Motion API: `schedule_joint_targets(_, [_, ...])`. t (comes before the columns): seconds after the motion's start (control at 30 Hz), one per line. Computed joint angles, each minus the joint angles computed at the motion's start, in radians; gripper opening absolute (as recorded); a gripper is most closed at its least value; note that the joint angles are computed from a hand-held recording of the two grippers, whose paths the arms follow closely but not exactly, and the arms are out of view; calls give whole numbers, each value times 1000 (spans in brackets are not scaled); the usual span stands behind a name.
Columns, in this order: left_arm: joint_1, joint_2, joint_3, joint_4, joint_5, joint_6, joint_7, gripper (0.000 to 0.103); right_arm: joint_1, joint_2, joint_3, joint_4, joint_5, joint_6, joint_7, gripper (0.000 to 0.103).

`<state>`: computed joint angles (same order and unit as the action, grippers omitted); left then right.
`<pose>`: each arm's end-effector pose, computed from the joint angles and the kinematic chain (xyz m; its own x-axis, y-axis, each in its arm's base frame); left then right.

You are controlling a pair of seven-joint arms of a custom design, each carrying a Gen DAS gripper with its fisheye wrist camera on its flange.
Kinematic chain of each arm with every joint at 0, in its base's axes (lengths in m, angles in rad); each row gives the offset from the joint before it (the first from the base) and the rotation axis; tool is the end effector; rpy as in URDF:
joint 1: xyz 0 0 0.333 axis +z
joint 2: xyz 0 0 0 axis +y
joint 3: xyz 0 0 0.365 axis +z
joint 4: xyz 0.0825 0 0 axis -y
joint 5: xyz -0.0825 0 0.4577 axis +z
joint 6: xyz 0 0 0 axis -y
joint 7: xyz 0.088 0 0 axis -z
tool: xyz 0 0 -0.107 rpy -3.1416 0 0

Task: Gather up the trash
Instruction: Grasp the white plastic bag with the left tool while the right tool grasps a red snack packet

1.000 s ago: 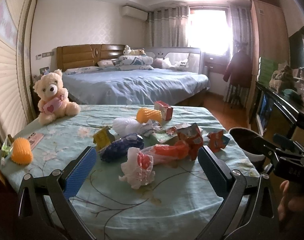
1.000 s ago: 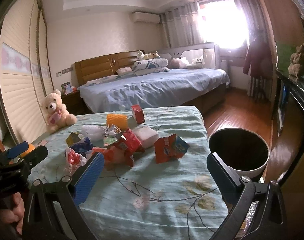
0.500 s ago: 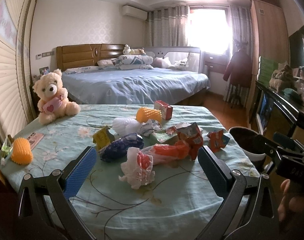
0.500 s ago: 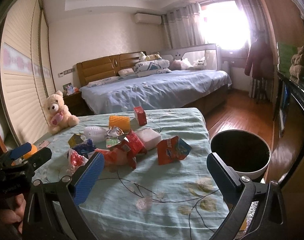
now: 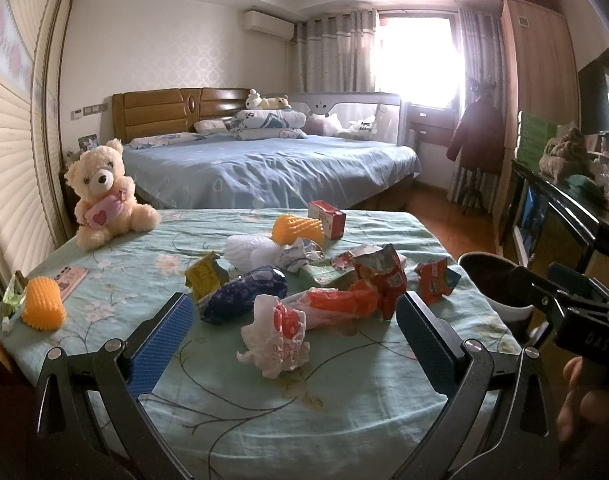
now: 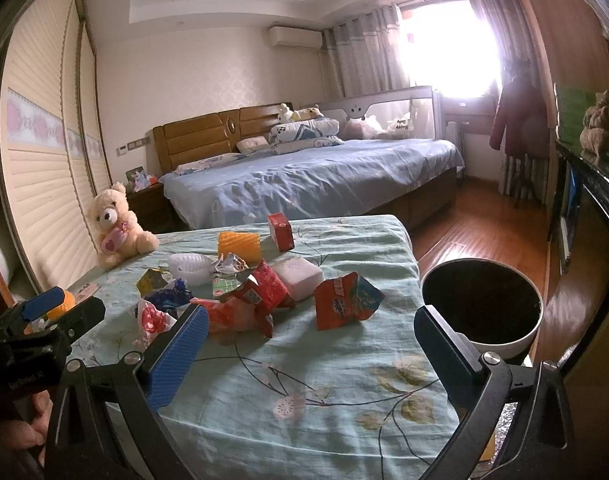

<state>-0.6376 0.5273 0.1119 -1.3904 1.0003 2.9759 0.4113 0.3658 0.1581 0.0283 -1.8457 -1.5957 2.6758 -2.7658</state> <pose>0.6834 -0.4908 0.5219 -0.3388 -0.9401 0.0368 -0.3957 0.1069 -0.9121 0.6455 0.3004 0.5061 -0.1623 -0.9764 -0.1427 -0.3437 0.1915 -0.9193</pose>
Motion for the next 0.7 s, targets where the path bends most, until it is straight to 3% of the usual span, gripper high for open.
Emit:
schedule_joint_targets(0.33, [12, 14, -18, 10, -53, -12, 59, 103, -1, 10, -1, 9, 18, 12, -15, 103])
schedule_joint_targets(0.7, [45, 32, -53, 3, -195, -44, 187, 103, 4, 62, -24, 51, 104, 88, -91, 103])
